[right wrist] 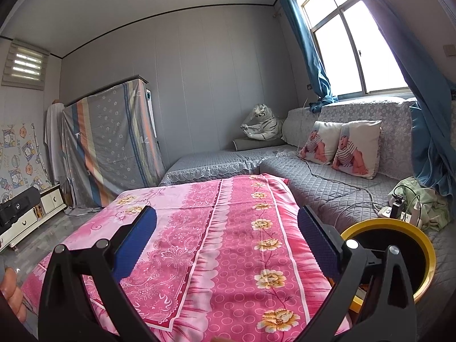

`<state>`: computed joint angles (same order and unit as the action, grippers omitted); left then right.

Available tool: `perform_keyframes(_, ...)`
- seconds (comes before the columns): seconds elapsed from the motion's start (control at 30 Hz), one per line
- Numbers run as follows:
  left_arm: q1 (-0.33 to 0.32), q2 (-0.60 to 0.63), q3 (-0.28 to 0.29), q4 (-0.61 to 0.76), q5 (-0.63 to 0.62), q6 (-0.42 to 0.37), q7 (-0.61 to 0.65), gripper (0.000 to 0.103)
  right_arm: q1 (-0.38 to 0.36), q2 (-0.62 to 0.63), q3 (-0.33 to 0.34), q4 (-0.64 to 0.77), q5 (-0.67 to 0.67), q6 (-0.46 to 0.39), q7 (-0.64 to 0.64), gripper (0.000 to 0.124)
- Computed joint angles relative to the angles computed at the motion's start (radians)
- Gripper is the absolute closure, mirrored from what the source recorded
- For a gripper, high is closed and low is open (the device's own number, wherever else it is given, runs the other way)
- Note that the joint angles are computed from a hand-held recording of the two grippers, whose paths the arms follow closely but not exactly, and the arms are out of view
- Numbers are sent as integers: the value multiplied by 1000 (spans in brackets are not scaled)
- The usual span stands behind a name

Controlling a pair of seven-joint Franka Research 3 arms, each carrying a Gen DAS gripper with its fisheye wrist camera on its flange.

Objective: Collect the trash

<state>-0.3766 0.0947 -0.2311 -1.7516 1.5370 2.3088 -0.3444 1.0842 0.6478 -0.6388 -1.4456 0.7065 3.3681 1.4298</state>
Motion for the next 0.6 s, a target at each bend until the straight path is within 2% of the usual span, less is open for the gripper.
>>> perform_keyframes(0.6, 5, 5, 6, -3, 0, 27, -11, 8, -22, 7, 15, 1, -68, -25, 71, 29)
